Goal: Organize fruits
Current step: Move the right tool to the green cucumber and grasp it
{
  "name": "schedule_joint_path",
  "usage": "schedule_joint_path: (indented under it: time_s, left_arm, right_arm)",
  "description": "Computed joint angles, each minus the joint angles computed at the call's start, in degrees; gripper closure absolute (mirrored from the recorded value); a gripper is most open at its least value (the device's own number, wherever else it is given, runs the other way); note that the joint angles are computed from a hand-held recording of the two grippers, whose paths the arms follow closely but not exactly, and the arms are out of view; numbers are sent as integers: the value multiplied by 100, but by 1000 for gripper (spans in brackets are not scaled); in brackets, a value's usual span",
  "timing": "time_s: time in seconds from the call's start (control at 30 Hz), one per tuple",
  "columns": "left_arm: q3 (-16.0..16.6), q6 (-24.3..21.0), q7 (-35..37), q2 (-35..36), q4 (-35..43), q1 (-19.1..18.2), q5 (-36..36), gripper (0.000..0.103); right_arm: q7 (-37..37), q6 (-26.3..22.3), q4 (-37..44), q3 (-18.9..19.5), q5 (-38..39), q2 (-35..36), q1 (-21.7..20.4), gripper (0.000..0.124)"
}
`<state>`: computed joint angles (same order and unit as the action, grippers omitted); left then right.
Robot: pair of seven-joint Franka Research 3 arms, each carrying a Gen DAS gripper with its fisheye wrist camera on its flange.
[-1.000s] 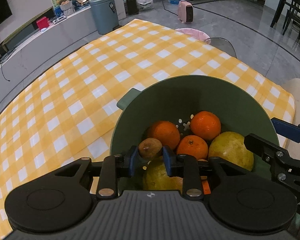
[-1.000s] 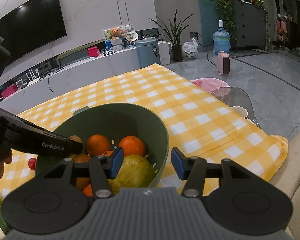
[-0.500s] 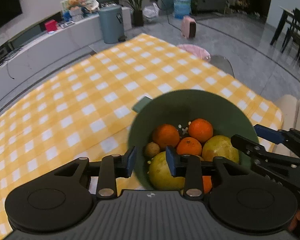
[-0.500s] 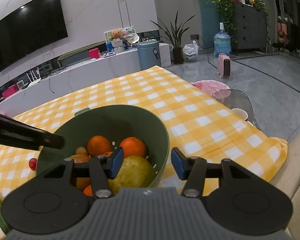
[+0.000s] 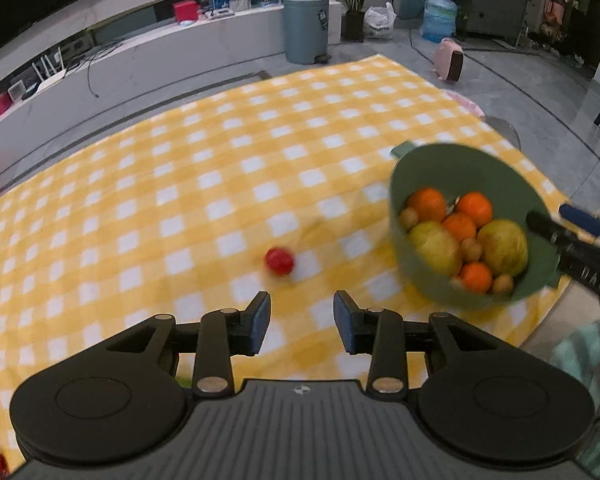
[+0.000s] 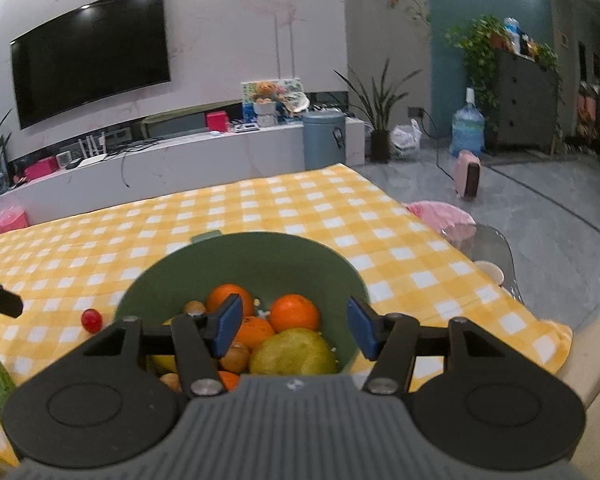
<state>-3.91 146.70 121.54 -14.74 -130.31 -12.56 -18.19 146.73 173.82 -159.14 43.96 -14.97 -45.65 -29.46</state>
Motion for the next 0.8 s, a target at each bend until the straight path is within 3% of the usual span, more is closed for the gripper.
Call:
schedule_joint_path:
  time_s: [0.17,0.3,0.53,0.6,0.7,0.8]
  left_arm:
    - [310,-134,605,-278,-284,38,-293,59]
    - [566,-60,1127,-486,-502,48,-692,53]
    - [831,171,1577,-569,-719,174,-1096,52]
    - [911,197,1700,-580,-761,188,-1284,52]
    - [940,264,1757,-569,-810,273,-1435,52]
    - [966,308,1757,-525,-820,339,-1555,52]
  right_arm:
    - [56,70,68,-301,268,196,607,68]
    - [-129,303,296,-395,367,613,1038,68]
    - [-1259,885,1057,-311,335,2082,1482,68]
    - [-1630,803,1340,-236,285,2540,1548,68]
    - [-2039,695,1699,-441,136,3188,1912,68]
    - [-2136,576,2044,-478,-288,3696,2022,69]
